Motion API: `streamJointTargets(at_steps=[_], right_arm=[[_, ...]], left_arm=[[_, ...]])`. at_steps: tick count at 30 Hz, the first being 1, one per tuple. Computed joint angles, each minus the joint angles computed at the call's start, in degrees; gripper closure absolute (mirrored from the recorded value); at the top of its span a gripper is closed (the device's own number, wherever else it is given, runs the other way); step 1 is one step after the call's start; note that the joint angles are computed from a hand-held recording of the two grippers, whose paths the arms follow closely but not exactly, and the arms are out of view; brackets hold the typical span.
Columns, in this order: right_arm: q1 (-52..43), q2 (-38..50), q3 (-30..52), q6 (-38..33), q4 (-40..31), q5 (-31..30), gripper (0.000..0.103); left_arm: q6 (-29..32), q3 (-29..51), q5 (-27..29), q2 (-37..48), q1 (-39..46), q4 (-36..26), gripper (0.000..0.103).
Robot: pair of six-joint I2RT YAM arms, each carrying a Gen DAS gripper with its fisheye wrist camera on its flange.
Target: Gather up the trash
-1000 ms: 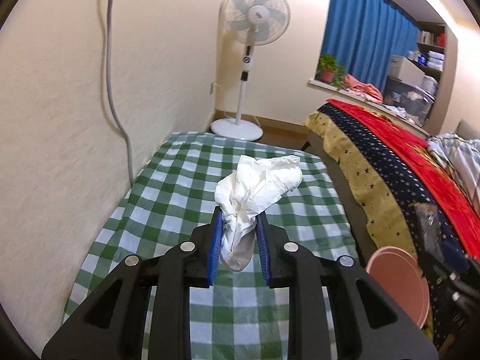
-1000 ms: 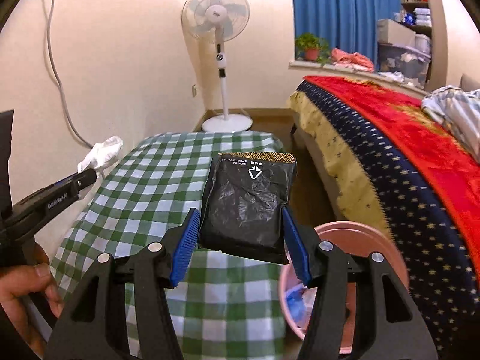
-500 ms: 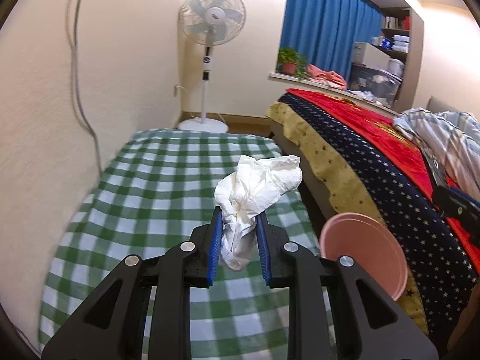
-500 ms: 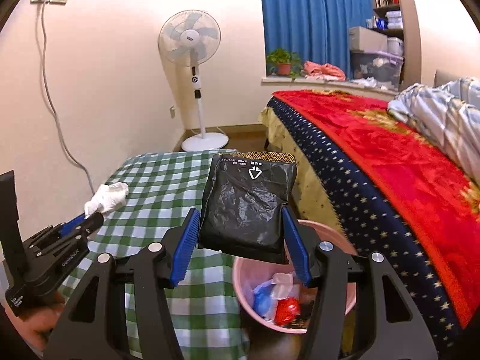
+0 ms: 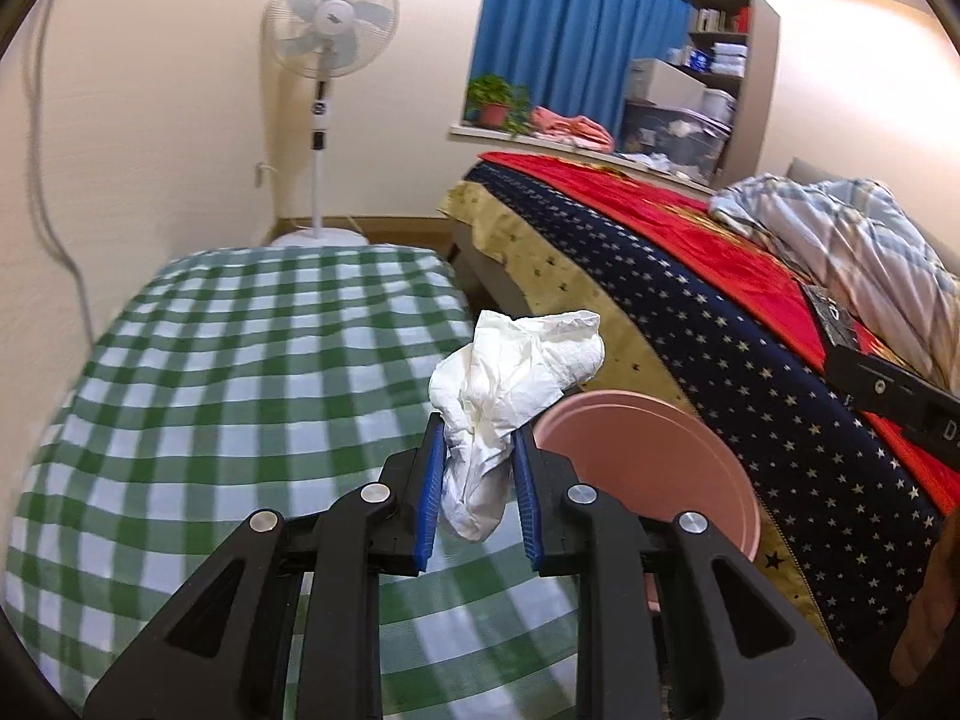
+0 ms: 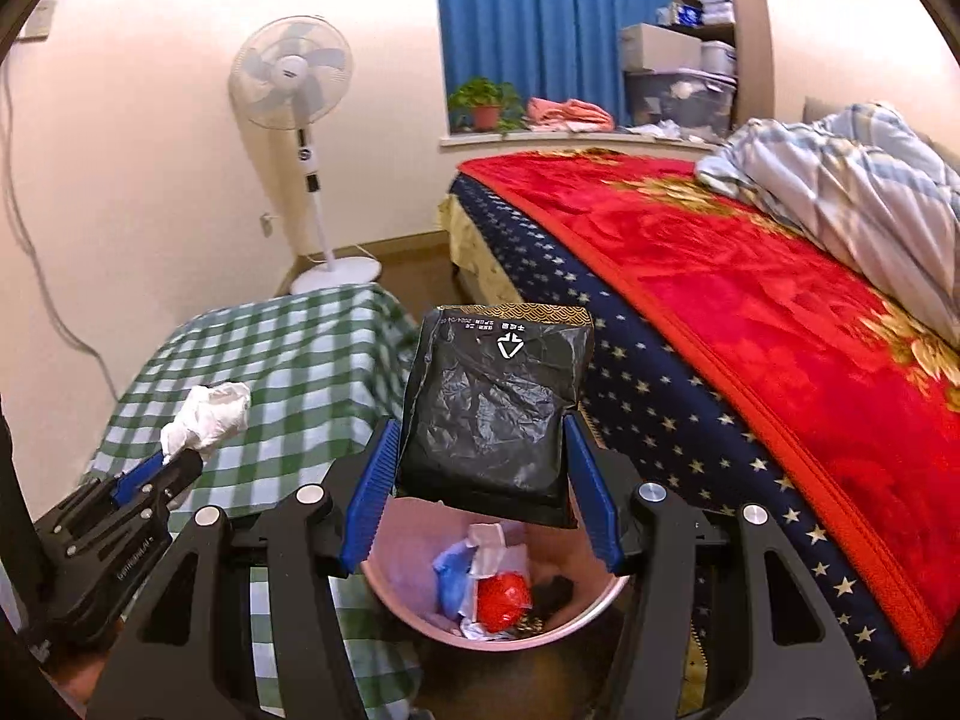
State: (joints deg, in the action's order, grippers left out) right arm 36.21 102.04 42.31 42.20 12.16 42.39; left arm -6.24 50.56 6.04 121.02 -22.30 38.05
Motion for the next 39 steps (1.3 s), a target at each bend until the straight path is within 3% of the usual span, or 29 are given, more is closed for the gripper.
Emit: streamJointTargets(at_steps=[17, 21, 23, 24, 28, 32, 39], right_arm=[[-9.1, 4.5, -2.6, -1.0, 6.9, -4.8, 0.047], [-10.0, 5.1, -2.6, -0.8, 7.1, -4.5, 0.041], [-10.2, 5.2, -2.5, -0.3, 6.7, -4.1, 0.034], [-10.2, 5.2, -2.6, -0.4, 6.9, -3.9, 0.03], [-10.0, 4.5, -3.0, -0.4, 6.9, -3.2, 0.019], [-8.7, 2.9, -3.8, -0.3, 6.9, -2.3, 0.011], [-3.9, -2.4, -5.1, 0.7, 4.8, -0.2, 0.005]], left_arm=[[0.1, 16.2, 0.6, 12.9, -7.8, -6.8, 0.081], [0.2, 18.8, 2.0, 14.9, -8.5, -8.0, 0.079], [0.0, 19.9, 2.1, 15.5, -8.6, -8.9, 0.06], [-0.3, 20.2, 1.8, 15.8, -8.6, -9.1, 0.056], [-1.0, 19.7, 0.5, 15.1, -8.2, -9.6, 0.052], [-0.5, 15.9, -0.6, 11.7, -7.4, -7.6, 0.04], [-0.4, 5.3, -2.3, 2.0, -5.2, -2.8, 0.024]])
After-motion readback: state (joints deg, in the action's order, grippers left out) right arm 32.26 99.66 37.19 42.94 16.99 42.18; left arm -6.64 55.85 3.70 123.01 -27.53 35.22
